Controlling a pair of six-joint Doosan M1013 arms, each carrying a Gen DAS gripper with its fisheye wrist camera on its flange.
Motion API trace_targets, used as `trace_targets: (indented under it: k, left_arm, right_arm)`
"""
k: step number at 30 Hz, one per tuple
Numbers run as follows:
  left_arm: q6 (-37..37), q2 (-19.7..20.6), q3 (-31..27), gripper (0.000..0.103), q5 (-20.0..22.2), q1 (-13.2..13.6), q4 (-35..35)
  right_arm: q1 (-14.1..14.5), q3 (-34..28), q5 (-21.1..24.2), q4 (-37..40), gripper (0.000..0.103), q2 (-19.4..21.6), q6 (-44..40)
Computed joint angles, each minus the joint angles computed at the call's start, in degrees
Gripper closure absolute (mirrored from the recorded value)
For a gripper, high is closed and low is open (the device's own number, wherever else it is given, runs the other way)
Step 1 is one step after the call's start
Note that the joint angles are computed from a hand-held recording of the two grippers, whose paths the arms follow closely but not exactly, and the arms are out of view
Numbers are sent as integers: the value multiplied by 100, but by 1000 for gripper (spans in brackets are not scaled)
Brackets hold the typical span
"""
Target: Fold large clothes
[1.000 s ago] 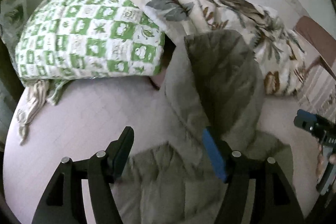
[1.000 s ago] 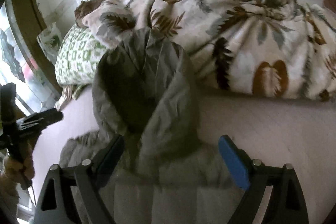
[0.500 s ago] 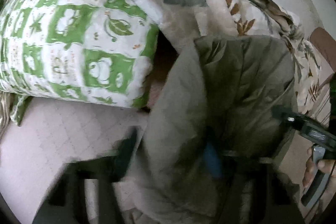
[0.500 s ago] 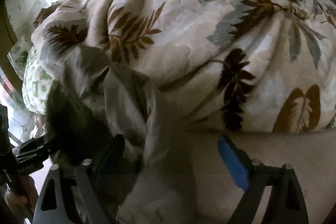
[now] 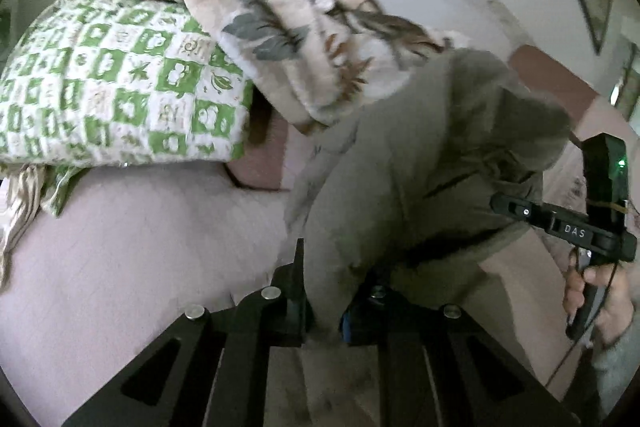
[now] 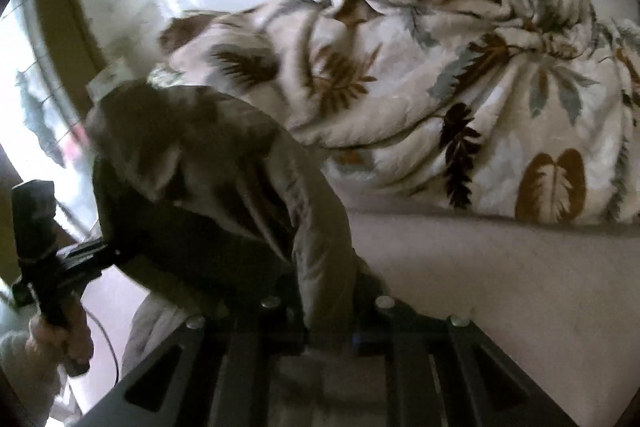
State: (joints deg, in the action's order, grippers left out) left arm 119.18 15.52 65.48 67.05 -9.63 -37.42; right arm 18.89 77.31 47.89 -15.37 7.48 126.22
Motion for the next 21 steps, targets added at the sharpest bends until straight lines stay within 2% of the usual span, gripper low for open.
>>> trace_targets:
  k: [6,10,12,14,16,19,21]
  left_arm:
    - [716,-1047,1214,91,56,278,-408]
    - [960,-1574,1941,91,-52,329,-371]
    - [1033,-1741,2239,91,-147,294,-151]
    - [1011,-1846,2482,91,-286,225,148]
    - [866,-1884,2680,91,-356,184,369]
    - [926,-2023,2926,90,-685,115,617]
    - [965,-2100,2922,87,-575,177,592]
  right_arm:
    - [582,986,-349,-86,88,-822,323]
    - [1024,1625,-598,-253,88,-1222,830]
    - [1266,1897,-522,-493,88,-1289,1105]
    - [1391,2099,-411,-570,88,-1282,1351]
    - [1446,2221,-298,-698,88,-1227,1563]
    - [1449,2355,-202,-779,88,-1095,1758]
    - [1488,2343,-109,-953,88,-1030,1804]
